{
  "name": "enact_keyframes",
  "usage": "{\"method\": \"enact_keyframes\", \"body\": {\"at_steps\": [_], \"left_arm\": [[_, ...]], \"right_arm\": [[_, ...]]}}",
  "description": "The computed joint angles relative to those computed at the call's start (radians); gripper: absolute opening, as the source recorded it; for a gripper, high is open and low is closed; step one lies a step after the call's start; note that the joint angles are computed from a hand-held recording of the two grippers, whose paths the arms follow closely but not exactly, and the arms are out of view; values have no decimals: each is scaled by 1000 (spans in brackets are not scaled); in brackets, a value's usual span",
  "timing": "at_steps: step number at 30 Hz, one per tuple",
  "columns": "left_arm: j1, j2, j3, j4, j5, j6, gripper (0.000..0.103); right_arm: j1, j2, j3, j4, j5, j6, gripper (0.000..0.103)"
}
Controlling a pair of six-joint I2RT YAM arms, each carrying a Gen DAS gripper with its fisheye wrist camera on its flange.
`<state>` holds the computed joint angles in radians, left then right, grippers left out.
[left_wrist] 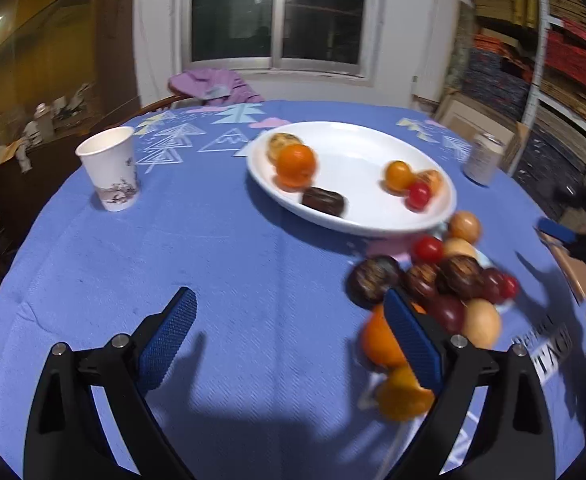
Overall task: Organize fruits
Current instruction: 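Carry the orange and striped pear over the plate and release both, then grasp the orange with the left tool while the right tool grasps a dark mangosteen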
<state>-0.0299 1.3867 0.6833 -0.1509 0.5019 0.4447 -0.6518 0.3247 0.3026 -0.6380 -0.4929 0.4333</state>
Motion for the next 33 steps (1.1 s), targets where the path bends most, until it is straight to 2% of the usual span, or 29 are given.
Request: {"method": "enact_keyframes", "body": {"at_steps": [2, 7, 9, 12, 15, 16, 19, 22, 26, 28, 29, 33], "left_arm": [[-22, -61, -68, 41, -8, 35, 98], [-195, -79, -149, 188, -196, 58, 99], [-212, -76, -155, 220, -216, 71, 99], [-181, -79, -145, 227, -218, 73, 99], [-106, -24, -87, 243, -249, 13, 99], [-68, 13, -40, 210, -229, -20, 99], [57, 114, 113, 38, -55, -91, 99], [71, 113, 119, 16, -5, -77, 99], [-26, 68, 12, 135, -127, -9, 98], [-67, 67, -22, 188, -184, 14, 93], [-76, 71, -24, 192, -191, 21, 85], [-116, 99, -15, 206, -210, 41, 82]], "right_arm": [[-62, 19, -5, 7, -61, -5, 85], [6, 31, -11, 37, -7, 33, 85], [48, 29, -11, 47, 22, 44, 85], [38, 30, -7, 42, 18, 27, 86], [-14, 36, -4, 31, -23, 4, 86], [-26, 37, -4, 30, -34, 0, 86], [-36, 33, -3, 23, -46, -4, 86], [-11, 26, -5, 23, -27, 1, 86], [6, 31, -7, 29, -12, 5, 86], [5, 27, -7, 28, -11, 5, 86], [5, 27, -6, 27, -8, 6, 86], [40, 22, -8, 30, 22, 16, 86]]}}
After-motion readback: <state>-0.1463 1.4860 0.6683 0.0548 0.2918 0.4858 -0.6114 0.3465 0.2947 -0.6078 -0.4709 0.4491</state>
